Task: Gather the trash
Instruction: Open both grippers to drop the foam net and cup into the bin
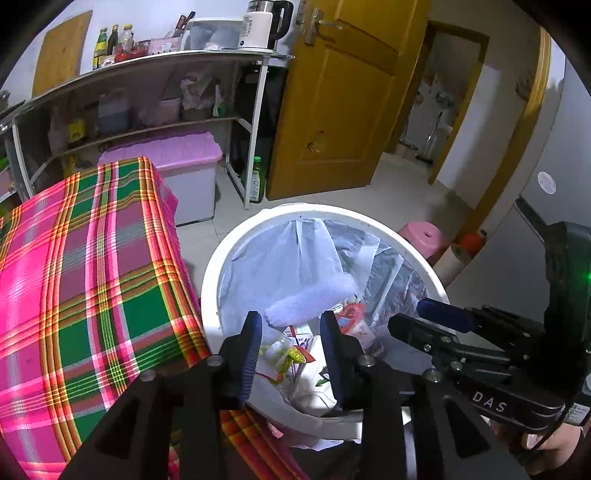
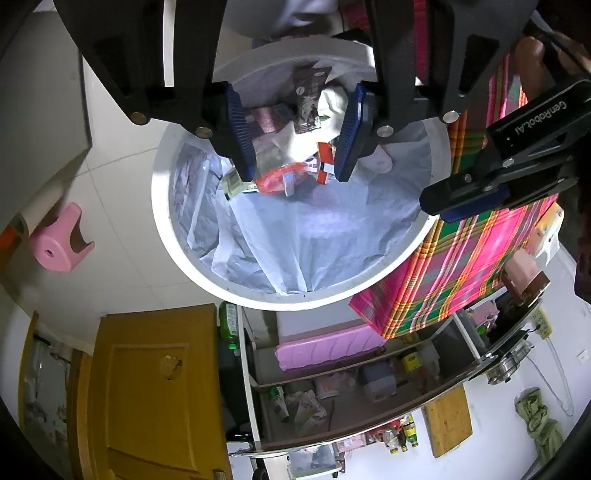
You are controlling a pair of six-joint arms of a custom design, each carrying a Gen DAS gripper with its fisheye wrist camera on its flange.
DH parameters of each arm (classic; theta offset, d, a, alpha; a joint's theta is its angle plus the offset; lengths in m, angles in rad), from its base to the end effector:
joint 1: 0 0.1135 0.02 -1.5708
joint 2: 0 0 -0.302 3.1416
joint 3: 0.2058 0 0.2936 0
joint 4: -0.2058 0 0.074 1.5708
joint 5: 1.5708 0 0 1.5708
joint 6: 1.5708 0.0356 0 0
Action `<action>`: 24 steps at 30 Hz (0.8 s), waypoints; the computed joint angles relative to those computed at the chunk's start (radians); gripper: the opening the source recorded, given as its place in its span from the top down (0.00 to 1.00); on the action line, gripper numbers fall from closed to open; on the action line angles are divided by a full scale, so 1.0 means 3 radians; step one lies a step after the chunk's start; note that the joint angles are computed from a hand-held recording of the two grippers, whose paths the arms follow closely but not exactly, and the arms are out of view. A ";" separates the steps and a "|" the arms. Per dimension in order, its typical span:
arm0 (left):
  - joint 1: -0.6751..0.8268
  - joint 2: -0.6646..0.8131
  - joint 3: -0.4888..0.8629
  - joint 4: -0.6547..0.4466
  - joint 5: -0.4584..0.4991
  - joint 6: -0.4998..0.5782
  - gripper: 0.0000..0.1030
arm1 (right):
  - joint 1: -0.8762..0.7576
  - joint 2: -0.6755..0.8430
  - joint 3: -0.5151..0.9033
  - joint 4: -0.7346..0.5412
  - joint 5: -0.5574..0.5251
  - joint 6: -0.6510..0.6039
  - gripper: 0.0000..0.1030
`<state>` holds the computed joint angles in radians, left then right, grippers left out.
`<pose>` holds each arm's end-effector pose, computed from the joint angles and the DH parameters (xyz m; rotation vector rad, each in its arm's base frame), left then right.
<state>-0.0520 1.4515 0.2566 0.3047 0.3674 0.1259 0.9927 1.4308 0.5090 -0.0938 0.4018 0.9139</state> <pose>0.2119 -0.0238 0.0847 0.3734 2.3953 -0.4175 0.1514 0.2065 0.1291 0.0463 2.4905 0.2845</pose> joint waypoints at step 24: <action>0.0898 -0.2126 -0.0484 -0.1543 0.0511 0.0521 0.68 | 0.0865 -0.0304 0.0245 -0.0660 0.0610 0.0433 0.56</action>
<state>0.2172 0.8137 0.1114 -0.1583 0.5205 0.2822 1.2521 1.3395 0.5826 -0.2919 0.5847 1.0438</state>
